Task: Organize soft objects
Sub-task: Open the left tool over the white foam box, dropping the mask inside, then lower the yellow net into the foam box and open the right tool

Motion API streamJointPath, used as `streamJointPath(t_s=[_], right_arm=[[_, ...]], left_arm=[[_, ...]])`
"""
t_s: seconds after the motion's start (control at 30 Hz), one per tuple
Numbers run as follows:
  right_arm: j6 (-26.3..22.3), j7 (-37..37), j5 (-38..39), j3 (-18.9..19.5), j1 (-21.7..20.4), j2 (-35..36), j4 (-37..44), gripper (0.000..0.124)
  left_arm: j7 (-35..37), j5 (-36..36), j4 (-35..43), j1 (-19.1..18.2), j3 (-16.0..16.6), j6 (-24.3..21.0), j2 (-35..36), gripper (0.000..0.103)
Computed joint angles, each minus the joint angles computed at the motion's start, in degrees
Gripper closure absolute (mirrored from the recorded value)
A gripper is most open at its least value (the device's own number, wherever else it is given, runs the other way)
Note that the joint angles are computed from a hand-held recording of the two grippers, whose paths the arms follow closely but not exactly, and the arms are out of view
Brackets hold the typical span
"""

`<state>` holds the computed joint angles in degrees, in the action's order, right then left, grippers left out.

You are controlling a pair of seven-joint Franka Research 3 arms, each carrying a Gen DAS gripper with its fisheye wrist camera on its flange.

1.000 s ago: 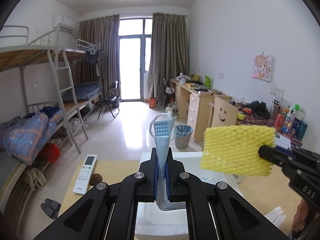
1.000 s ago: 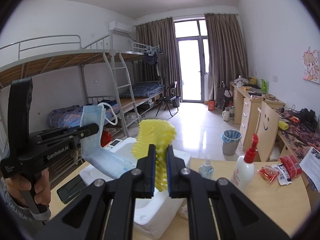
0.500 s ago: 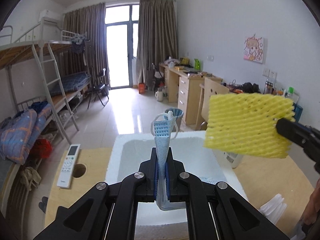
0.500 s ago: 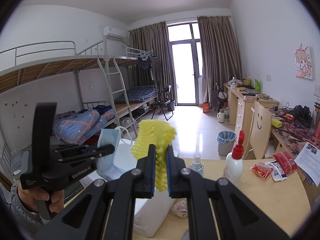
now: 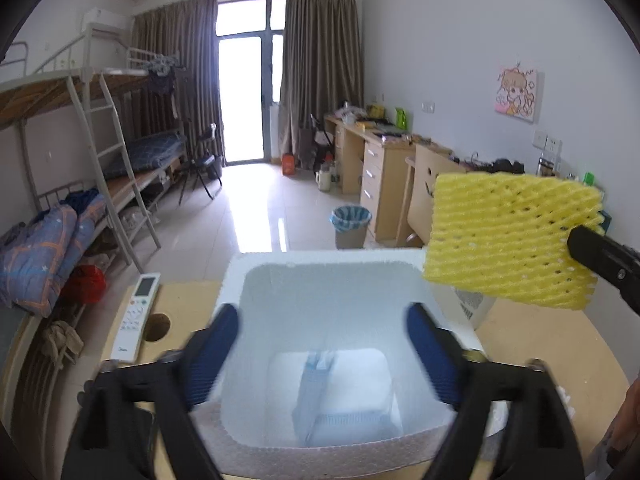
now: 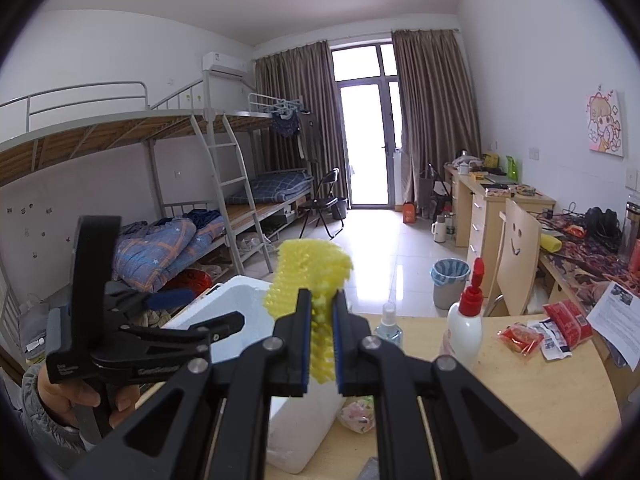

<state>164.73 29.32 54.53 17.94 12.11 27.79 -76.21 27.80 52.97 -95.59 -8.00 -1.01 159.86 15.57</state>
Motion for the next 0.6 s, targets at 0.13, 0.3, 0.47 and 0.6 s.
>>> streamJointPath(t_s=[0.13, 0.3, 0.47, 0.6], right_arm=[[-0.3, 0.0, -0.1, 0.0, -0.1, 0.1, 0.1, 0.112], [-0.7, 1.7, -1.7, -0.7, 0.6, 0.4, 0.3, 0.112], [-0.9, 2.0, -3.0, -0.5, 0.9, 0.5, 0.4, 0.112], [-1.4, 2.6, -3.5, -0.5, 1.2, 0.6, 0.4, 0.112]], left_arm=[[-4.1, 5.7, -0.5, -1.2, 1.1, 1.0, -0.9, 0.001], [-8.6, 10.8, -1.9, -1.1, 1.0, -0.2, -2.5, 0.001], [-17.9, 20.0, -4.7, -0.8, 0.4, -4.5, -6.0, 0.001], [-21.3, 23.3, -6.8, 0.9, -1.5, -6.3, -8.3, 0.001]])
